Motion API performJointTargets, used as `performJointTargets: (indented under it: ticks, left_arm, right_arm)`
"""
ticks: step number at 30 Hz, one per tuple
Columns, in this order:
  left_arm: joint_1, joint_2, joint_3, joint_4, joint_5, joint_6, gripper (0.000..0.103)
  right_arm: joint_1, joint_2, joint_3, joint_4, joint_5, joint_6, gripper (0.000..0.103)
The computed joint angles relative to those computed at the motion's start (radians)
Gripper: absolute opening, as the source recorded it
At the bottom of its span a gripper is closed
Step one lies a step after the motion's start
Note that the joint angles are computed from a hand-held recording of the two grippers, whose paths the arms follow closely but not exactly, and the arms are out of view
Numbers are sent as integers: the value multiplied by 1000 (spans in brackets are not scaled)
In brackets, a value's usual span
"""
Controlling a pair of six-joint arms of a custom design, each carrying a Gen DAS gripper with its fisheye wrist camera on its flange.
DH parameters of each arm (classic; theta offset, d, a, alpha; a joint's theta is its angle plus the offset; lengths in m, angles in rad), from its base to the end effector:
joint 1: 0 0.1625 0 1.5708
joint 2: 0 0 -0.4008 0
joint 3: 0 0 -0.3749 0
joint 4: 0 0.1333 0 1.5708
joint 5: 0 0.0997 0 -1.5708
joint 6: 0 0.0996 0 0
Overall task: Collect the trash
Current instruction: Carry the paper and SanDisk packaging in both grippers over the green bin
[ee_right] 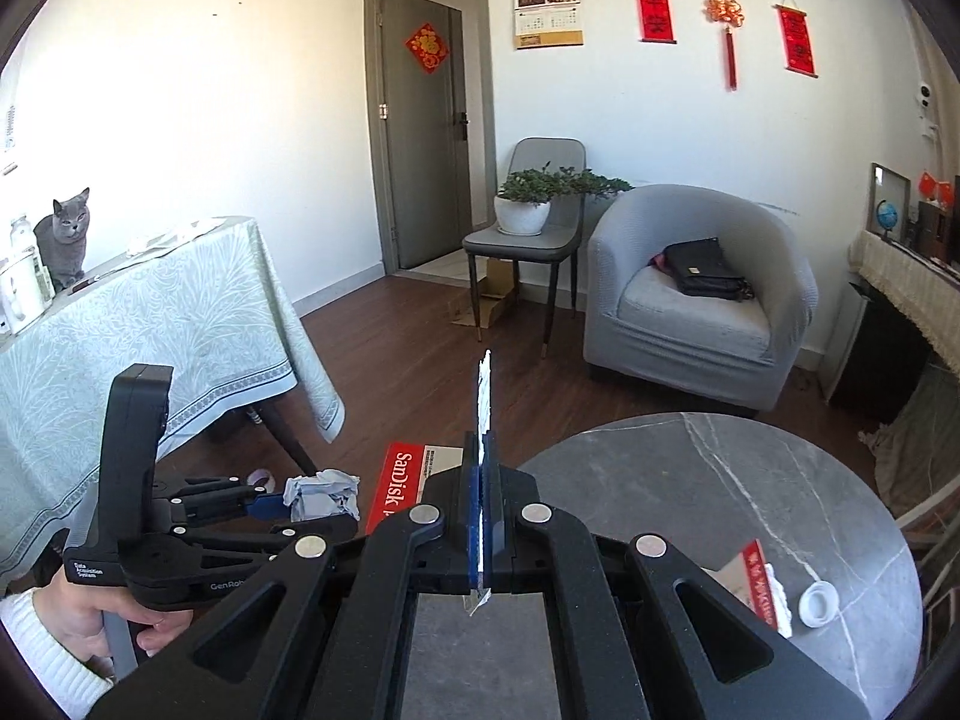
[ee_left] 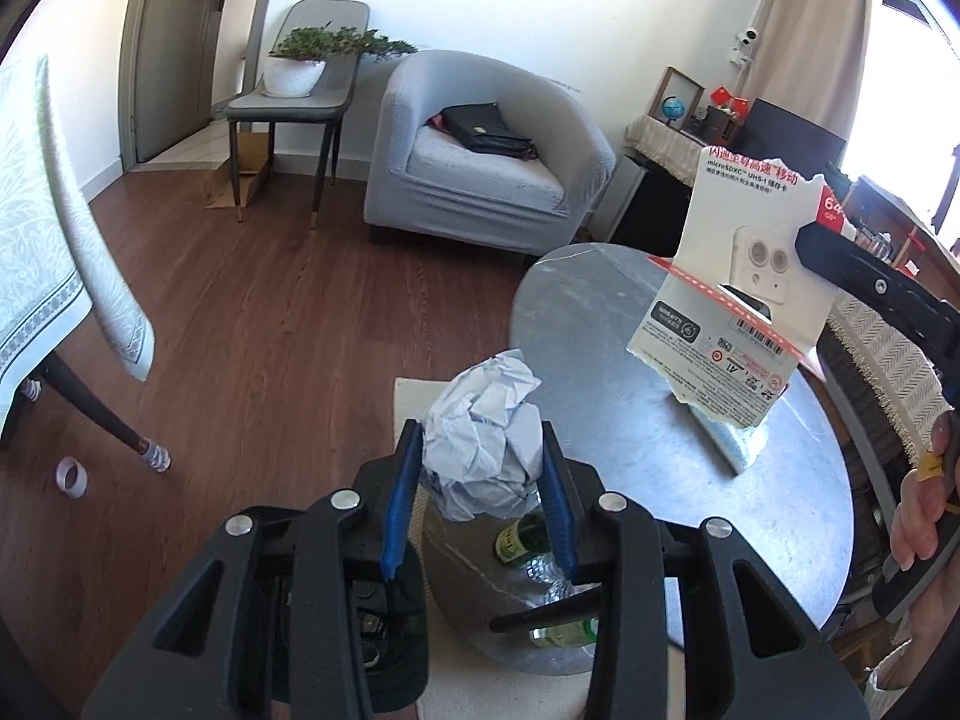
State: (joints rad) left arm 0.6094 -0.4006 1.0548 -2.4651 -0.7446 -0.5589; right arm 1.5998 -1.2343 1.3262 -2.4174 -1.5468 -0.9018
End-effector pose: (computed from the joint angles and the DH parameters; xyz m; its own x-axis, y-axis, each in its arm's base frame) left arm -0.5209 -0.6155 0.0488 -0.8728 0.0915 -0.4795 0.3936 0.7129 -0.5804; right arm 0.1544 -0.6423 0.5022 -0.6029 -0.5994 0.5266 -0.7966 0.4160 -0.4386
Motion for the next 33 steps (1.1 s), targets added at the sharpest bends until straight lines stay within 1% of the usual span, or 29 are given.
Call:
performJointTargets:
  ticks: [4,7,14,23,33]
  left_arm:
    - [9,-45,62,33,13,-35,40]
    - [13,-77,111,79,28,-82,40]
    - [32,-133,201,181,27,-159,40]
    - [72,-180,286,219,-61,-237,40]
    - [105,-196,325,267,-116,-279,40]
  right_arm:
    - [17,13,8,32,1,-1,0]
    - [25,29,-3,71,10,12,0]
    - [45,68,7,78,-19,30,0]
    - [77,120,55,50,-116,27,0]
    - [100,171,86,44,-177,33,0]
